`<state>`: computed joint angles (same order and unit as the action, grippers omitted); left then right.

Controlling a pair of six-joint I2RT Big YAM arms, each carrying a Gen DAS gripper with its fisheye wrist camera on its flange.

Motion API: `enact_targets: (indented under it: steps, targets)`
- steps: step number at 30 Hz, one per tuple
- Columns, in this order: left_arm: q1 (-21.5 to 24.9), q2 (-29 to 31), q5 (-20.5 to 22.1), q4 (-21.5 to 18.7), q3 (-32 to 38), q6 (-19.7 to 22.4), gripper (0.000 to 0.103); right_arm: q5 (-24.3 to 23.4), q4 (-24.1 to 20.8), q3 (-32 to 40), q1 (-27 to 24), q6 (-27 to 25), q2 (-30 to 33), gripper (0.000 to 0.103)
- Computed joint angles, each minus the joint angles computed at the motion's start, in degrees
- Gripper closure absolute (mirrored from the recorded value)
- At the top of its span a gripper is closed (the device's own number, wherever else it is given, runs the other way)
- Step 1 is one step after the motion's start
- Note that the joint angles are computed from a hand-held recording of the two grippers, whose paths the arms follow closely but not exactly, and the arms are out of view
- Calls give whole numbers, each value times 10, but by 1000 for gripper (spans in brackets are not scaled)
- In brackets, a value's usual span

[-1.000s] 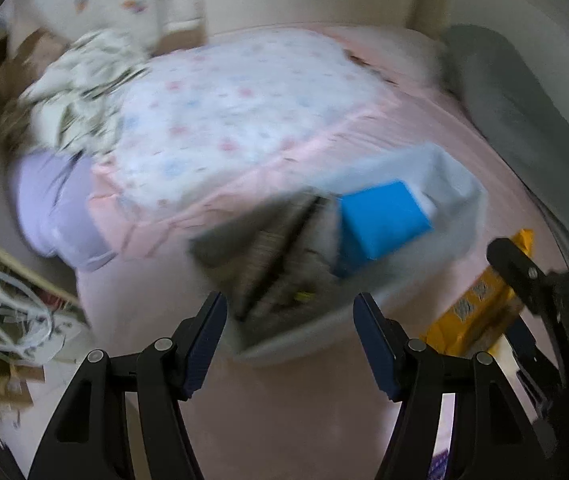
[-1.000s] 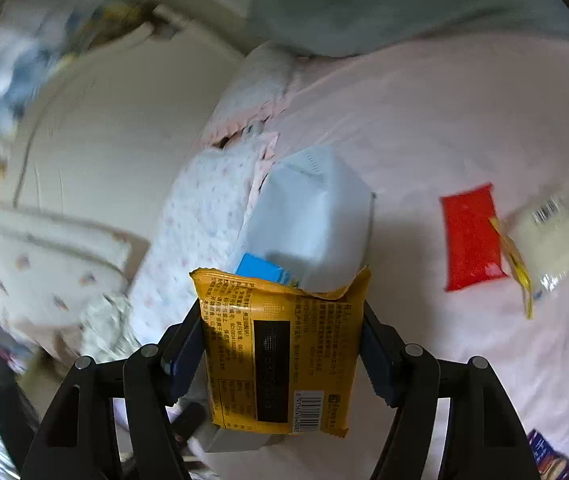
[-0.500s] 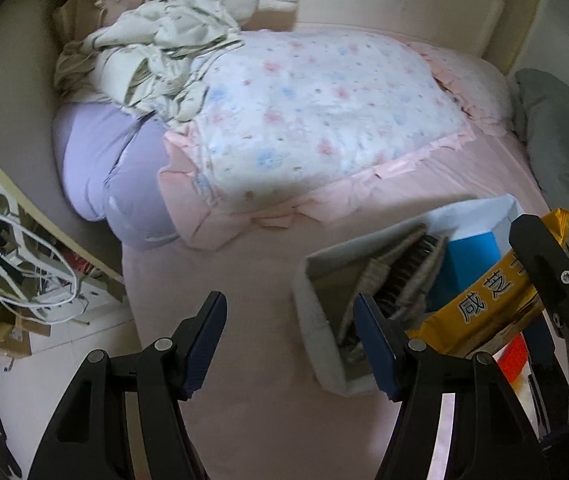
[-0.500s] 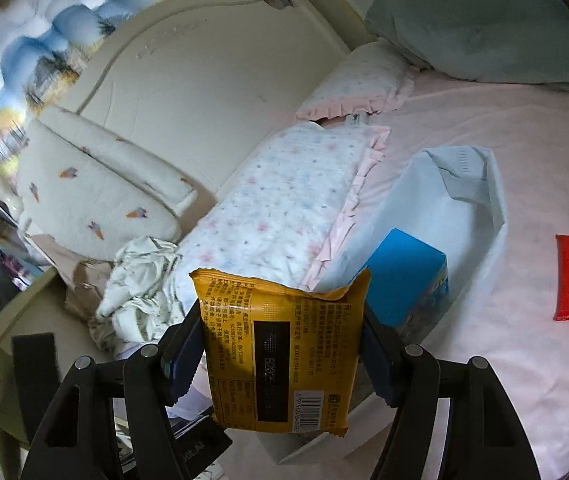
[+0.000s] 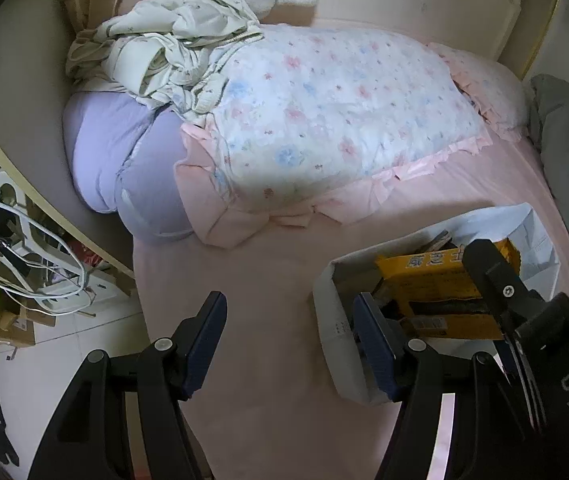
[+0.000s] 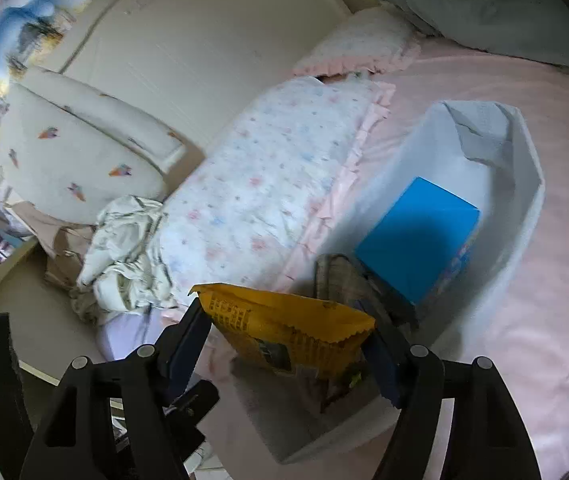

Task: Organize objects
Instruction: 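Carry the yellow snack packet with the right gripper into the bin, then grasp the clear bagged bun with the right gripper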

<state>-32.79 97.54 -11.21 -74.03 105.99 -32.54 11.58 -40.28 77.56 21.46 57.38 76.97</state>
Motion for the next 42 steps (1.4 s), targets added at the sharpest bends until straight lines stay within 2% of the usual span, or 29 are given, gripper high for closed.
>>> enact_targets:
  steps: [4, 7, 11, 14, 23, 30, 33, 36, 39, 42]
  targets:
    - [-5, -2, 2, 8, -1, 6, 38, 12, -19, -1, -4, 6, -5, 30]
    - [-11, -5, 1, 14, -3, 15, 38, 6, 1, -20, -12, 22, -24, 30]
    - [-18, -8, 0, 23, -5, 24, 38, -31, 53, -62, -34, 69, -57, 30]
    - [-23, -11, -1, 29, -7, 29, 38, -20, 56, -77, -42, 87, -77, 30]
    - [-50, -21, 14, 51, -18, 51, 38, 42, -38, -86, -42, 97, -117, 30]
    - [-97, -23, 18, 71, -18, 111, 38, 109, -151, -97, -41, 134, -161, 30]
    - [-118, -24, 32, 85, -22, 141, 38, 120, -179, -117, -60, 151, -190, 30]
    - [-134, -19, 46, 87, -20, 154, 38, 115, -215, -136, -91, 148, -214, 30]
    - [-147, -12, 71, 95, -20, 154, 38, 125, -270, -156, -120, 160, -234, 30]
    - [-168, 5, 57, 88, -9, 150, 38, 104, -277, -187, -156, 159, -263, 30]
